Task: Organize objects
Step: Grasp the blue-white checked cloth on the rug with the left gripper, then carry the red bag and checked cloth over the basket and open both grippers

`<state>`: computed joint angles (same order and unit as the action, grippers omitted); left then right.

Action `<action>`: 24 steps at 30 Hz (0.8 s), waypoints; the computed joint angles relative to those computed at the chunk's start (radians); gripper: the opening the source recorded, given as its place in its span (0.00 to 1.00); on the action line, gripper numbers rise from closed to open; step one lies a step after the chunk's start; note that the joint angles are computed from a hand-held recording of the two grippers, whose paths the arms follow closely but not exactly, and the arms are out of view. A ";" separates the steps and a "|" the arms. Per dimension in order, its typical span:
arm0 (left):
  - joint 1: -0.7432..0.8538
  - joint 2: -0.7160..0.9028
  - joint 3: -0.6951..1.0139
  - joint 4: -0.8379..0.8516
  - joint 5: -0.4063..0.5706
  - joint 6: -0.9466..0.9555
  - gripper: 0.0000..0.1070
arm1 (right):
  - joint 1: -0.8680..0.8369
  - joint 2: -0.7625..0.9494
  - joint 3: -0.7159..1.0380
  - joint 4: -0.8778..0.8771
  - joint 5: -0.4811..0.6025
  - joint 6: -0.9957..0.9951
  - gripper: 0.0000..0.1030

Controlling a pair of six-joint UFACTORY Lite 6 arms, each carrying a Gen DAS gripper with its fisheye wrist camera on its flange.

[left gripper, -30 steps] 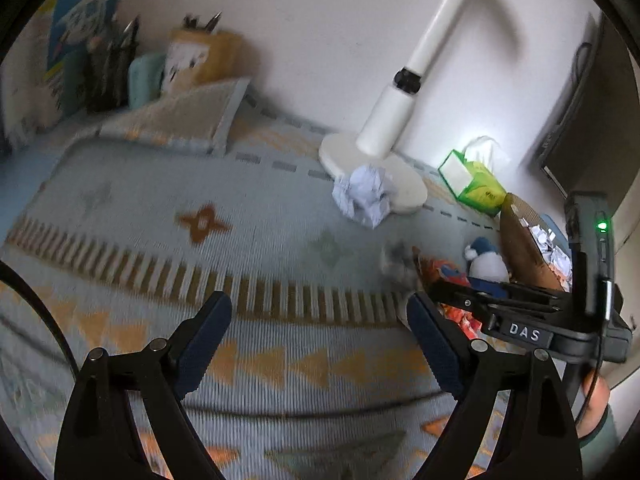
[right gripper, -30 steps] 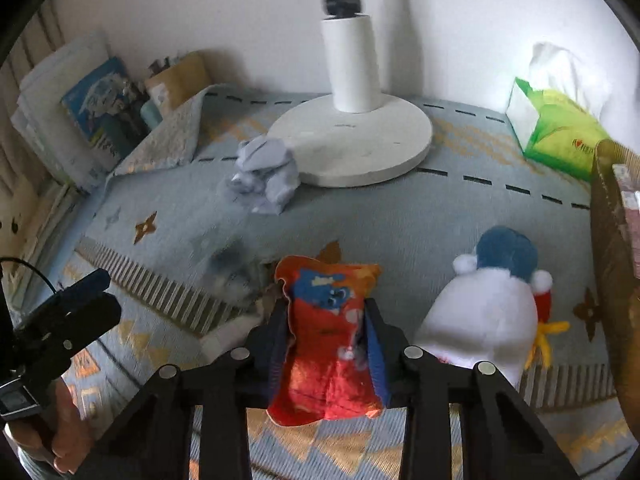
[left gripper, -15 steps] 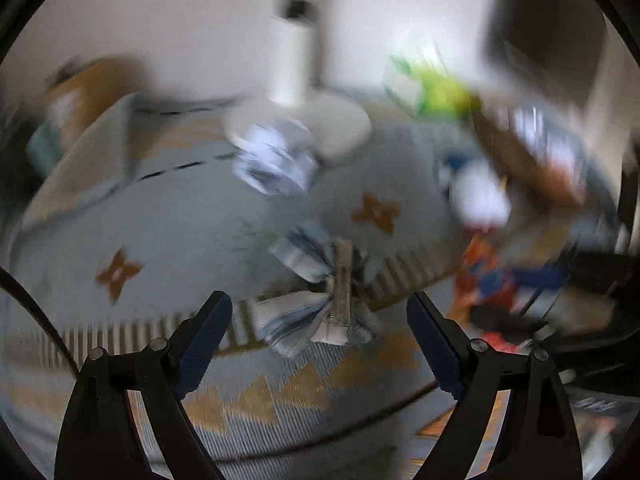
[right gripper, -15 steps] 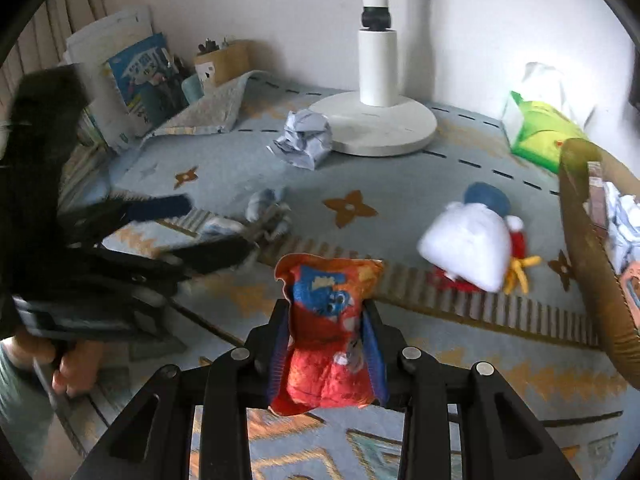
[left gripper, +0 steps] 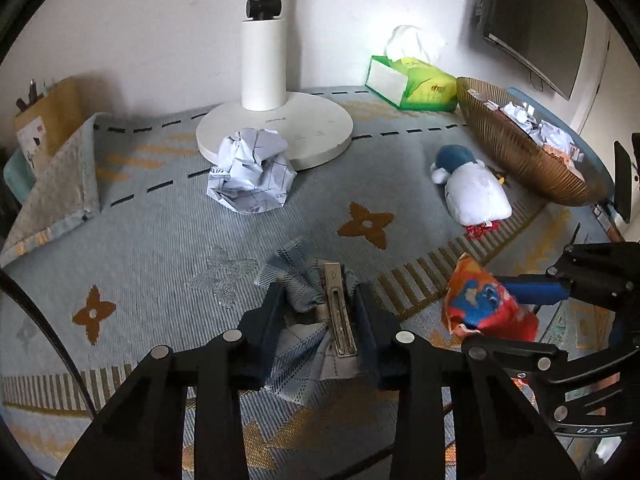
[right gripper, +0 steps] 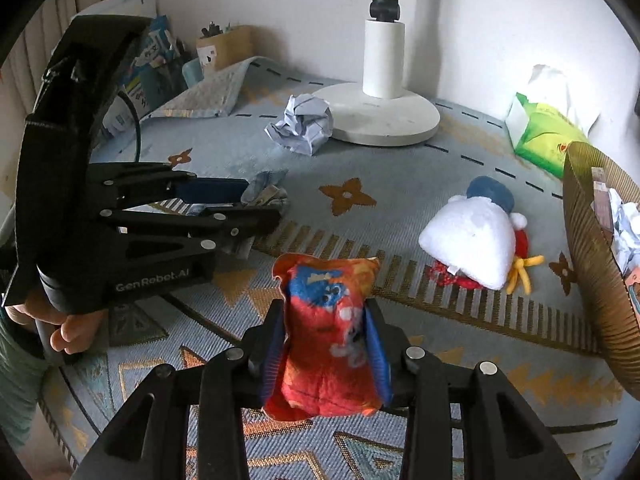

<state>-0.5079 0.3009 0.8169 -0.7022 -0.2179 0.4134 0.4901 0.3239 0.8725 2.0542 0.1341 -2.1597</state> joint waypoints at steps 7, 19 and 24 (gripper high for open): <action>-0.005 0.007 0.006 -0.031 -0.004 0.030 0.30 | 0.002 0.011 -0.002 0.061 0.009 -0.054 0.41; -0.007 0.011 0.009 -0.036 -0.006 0.035 0.30 | 0.018 0.023 -0.012 0.224 0.022 -0.229 0.51; -0.004 -0.002 -0.009 0.026 -0.011 -0.039 0.18 | 0.017 0.011 -0.020 0.110 0.022 -0.123 0.64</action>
